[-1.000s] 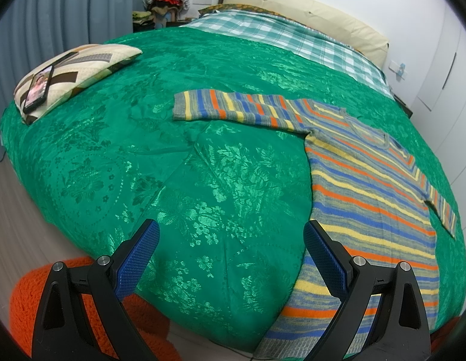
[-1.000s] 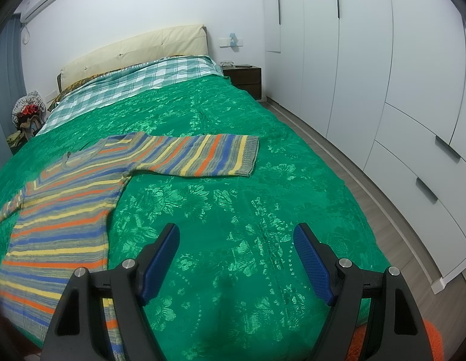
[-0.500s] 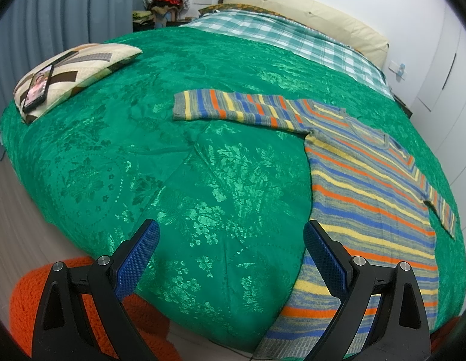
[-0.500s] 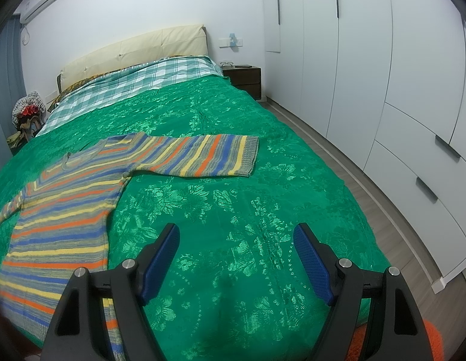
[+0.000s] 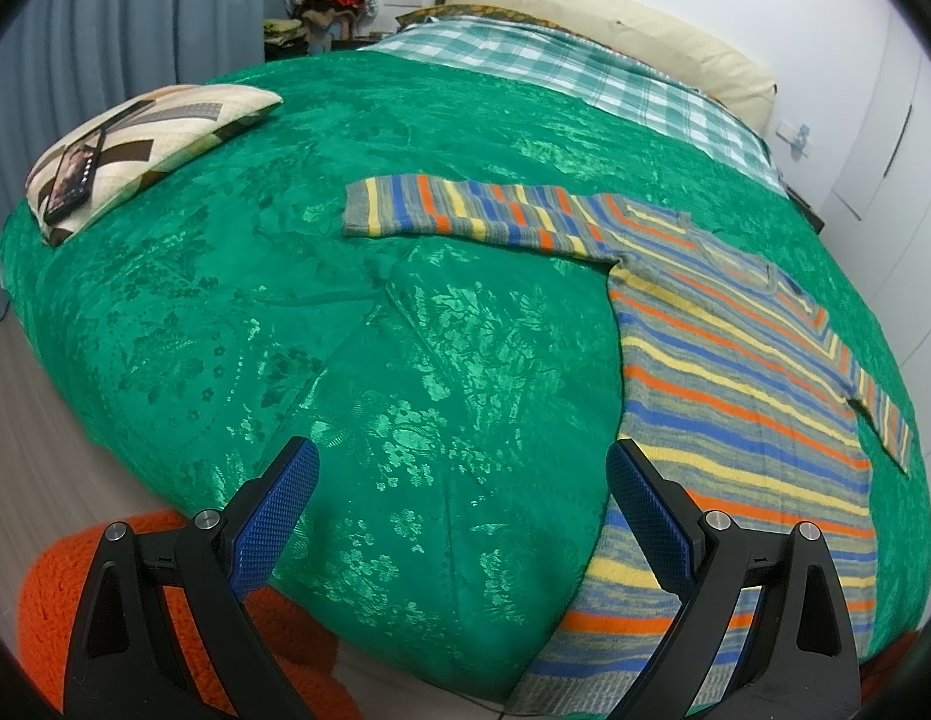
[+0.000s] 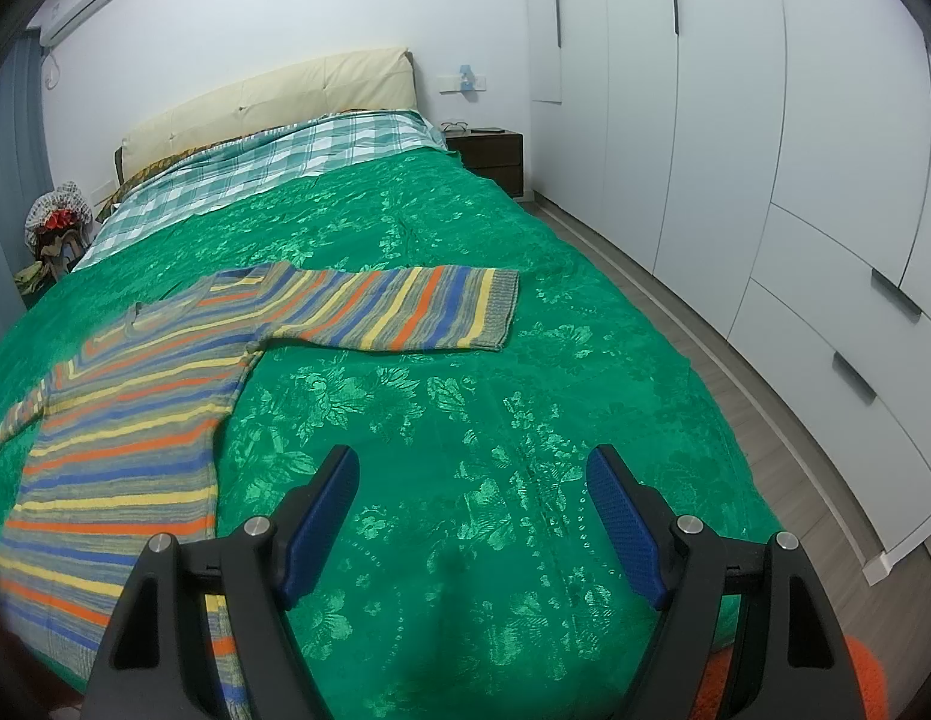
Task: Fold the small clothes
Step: 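Move the right gripper down to the side edge of the sweater body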
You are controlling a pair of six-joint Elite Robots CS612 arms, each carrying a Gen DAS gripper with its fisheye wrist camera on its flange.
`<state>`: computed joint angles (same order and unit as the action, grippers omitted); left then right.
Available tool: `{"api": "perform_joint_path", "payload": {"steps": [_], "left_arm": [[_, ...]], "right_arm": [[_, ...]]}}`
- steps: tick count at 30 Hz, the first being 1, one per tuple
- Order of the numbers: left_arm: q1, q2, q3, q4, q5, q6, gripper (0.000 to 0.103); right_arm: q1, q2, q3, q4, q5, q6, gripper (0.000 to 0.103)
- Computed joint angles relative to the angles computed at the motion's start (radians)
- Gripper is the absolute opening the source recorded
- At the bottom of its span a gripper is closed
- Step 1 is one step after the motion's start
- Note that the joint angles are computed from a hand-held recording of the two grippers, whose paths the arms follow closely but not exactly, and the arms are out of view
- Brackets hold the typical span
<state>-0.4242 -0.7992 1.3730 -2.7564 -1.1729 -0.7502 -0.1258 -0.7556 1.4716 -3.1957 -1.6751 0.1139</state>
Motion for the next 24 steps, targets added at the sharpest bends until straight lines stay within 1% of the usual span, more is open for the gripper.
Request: {"api": "perform_joint_path", "payload": {"steps": [4,6,9,11,13,14,16,17,18,19,20,22,23,24], "left_arm": [[-0.001,0.000,0.001,-0.001,0.003,0.002,0.097],[-0.001,0.000,0.002,-0.003,0.002,-0.002,0.097],[0.001,0.001,0.004,-0.015,-0.001,-0.015,0.097],[0.002,0.003,0.001,-0.013,-0.004,-0.025,0.097],[0.003,0.005,-0.004,-0.005,-0.010,-0.030,0.097],[0.002,0.008,-0.009,0.003,-0.011,-0.028,0.097],[-0.001,0.012,-0.018,0.016,-0.006,-0.019,0.097],[-0.004,0.015,-0.024,0.024,-0.002,-0.009,0.097],[-0.004,0.016,-0.028,0.031,0.000,-0.003,0.097],[-0.006,0.019,-0.033,0.040,0.002,0.004,0.097],[-0.008,0.020,-0.037,0.049,0.004,0.009,0.097],[-0.010,0.024,-0.046,0.069,0.008,0.016,0.097],[-0.011,0.026,-0.050,0.077,0.010,0.019,0.097],[-0.011,0.028,-0.054,0.088,0.012,0.020,0.097]], "right_arm": [[-0.001,-0.001,0.000,0.004,0.006,0.003,0.078],[-0.010,-0.004,-0.007,0.034,0.052,0.021,0.078],[-0.038,-0.001,-0.047,0.105,0.143,0.064,0.078],[-0.063,0.007,-0.085,0.141,0.204,0.121,0.078],[-0.097,0.022,-0.131,0.180,0.287,0.224,0.078],[-0.109,0.031,-0.149,0.193,0.311,0.268,0.078],[-0.136,0.061,-0.198,0.242,0.385,0.374,0.079],[-0.150,0.083,-0.228,0.274,0.432,0.441,0.079],[-0.160,0.104,-0.255,0.297,0.482,0.480,0.079],[-0.169,0.134,-0.293,0.323,0.556,0.516,0.079],[-0.173,0.157,-0.326,0.346,0.597,0.531,0.078],[-0.170,0.210,-0.415,0.405,0.658,0.517,0.077],[-0.167,0.236,-0.462,0.443,0.680,0.494,0.075],[-0.160,0.262,-0.517,0.495,0.679,0.463,0.071]]}}
